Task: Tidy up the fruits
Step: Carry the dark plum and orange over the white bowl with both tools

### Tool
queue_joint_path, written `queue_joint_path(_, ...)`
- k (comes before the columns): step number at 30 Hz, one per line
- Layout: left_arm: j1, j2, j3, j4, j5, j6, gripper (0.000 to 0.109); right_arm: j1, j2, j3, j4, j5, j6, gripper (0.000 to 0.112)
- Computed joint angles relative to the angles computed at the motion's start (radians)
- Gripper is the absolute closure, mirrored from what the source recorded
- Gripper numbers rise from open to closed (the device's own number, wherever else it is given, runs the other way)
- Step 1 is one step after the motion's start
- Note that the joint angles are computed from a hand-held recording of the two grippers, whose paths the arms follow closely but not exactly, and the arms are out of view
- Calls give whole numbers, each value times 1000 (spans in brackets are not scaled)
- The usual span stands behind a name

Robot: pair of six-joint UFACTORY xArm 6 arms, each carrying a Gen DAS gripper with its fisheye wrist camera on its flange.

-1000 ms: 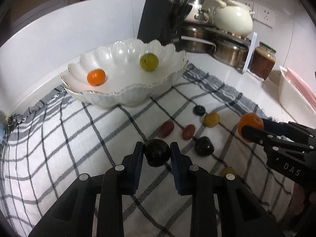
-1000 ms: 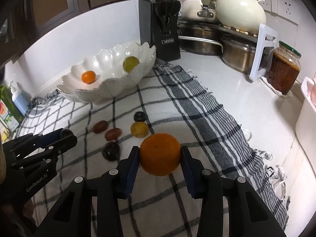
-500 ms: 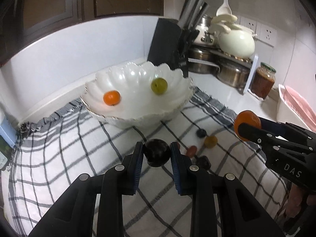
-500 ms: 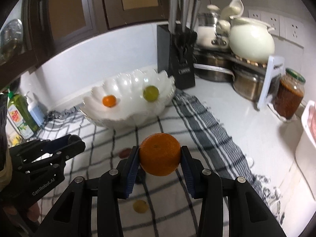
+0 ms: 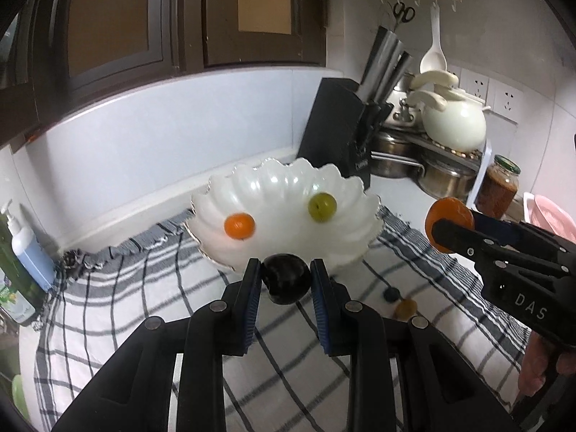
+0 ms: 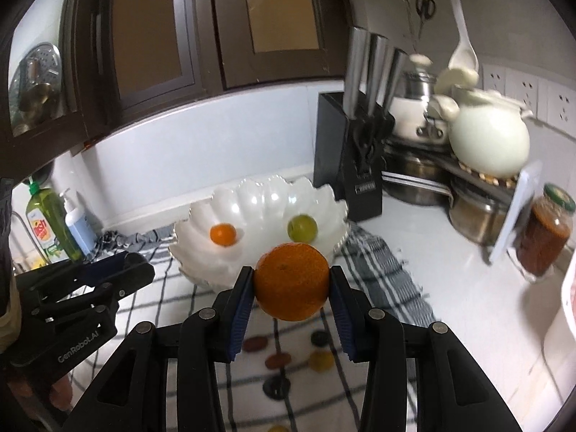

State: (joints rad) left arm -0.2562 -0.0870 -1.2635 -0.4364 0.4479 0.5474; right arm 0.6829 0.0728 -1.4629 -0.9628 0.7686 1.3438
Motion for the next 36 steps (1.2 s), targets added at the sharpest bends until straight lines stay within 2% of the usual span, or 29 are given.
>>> queue_joint_path(11, 8, 87, -126, 16, 0, -26, 81, -48, 108, -152, 32, -53, -109, 70)
queue_joint_path(15, 9, 139, -192, 36, 9, -45, 81, -70, 155, -211, 83, -72, -168, 70)
queue_joint_path(22, 12, 237, -310, 90, 31, -90, 81, -99, 257, -341, 184, -47, -300, 70)
queue_joint_path(29, 17, 356, -451, 158, 100, -144, 81, -129, 355, -458, 307, -15, -442, 70)
queue_joint_path(36, 23, 482, -606, 190, 229, -192, 81, -159, 476, -604, 441, 50, -580, 70)
